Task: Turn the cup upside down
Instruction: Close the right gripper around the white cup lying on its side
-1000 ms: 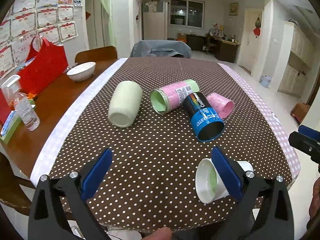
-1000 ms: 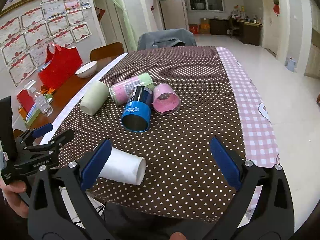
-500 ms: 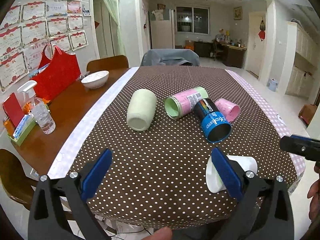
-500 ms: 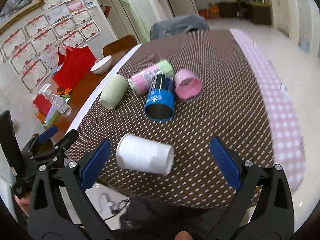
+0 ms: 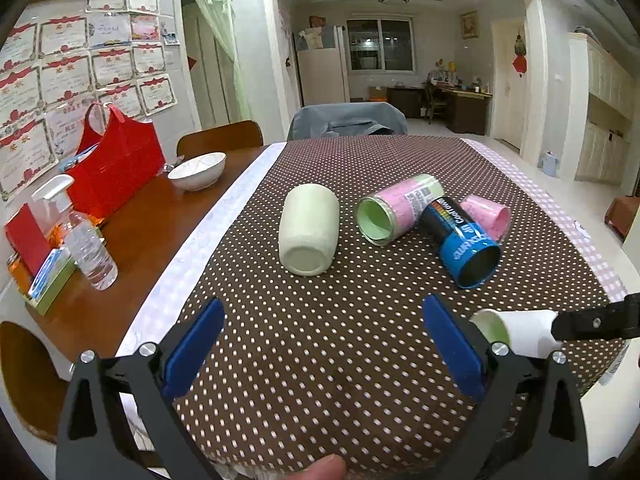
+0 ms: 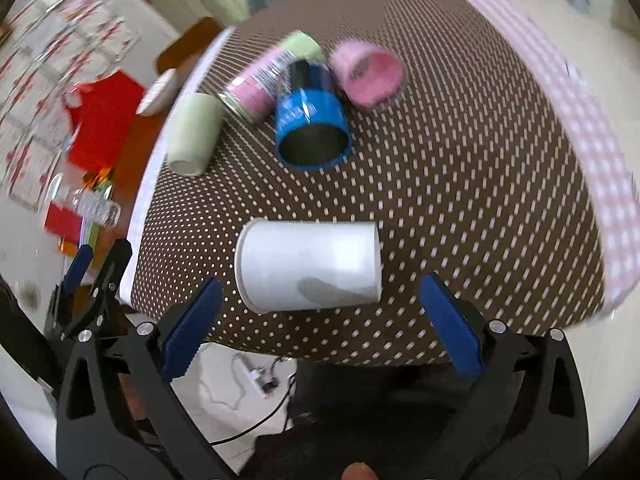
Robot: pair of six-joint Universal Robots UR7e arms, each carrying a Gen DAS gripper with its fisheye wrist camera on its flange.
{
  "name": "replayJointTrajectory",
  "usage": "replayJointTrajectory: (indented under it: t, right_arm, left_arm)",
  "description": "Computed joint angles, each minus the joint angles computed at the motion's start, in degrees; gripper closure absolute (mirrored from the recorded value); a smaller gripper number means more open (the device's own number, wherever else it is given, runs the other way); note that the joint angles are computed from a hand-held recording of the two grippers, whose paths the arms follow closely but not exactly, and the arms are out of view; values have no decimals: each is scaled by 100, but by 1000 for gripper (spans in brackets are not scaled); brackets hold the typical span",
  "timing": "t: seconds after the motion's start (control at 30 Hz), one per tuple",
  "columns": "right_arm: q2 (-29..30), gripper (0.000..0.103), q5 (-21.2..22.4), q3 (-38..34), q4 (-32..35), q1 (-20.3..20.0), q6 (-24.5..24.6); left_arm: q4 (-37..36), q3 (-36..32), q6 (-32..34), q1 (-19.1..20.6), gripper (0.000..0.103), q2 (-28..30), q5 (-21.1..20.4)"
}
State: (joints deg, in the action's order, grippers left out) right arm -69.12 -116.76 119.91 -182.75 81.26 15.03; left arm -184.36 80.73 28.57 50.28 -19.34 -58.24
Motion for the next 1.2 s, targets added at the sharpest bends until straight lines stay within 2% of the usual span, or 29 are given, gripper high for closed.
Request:
replayJointTrajectory:
  t: [0.1,0.3,0.37,0.5,0.63,0.77,1.03,1.2]
  right_arm:
    - [23,6,172,-107,338,-92,1018]
    - [44,6,747,-92,300,-295,2688]
    - [48,6,839,-71,163,-320,3046]
    - [64,6,687,-80,-116,-276,3676]
    - [82,7,692,-122,-64,-354,4025]
    - [182,13,834,-138,57,-473,4297]
    - [325,28,883,-396,224,-493,3978]
    - [281,29,1165,-477,449,-607,3782]
  left_arm:
    - [287,-342,264,151,5,120,-295]
    - [992,-904,709,381,5,301,-971]
    - [1175,-1051,786,435,5,358,-1118]
    - [1436,-1319,853,528,5,463,-1357]
    - [1572,-1509,837,572,5,547,-1491]
    - [1611,-1542,856,574,5,562,-1553]
    - [1545,-1394,854,509,5,534,-1416]
    - [1453,-1234,810,444,5,482,-1254]
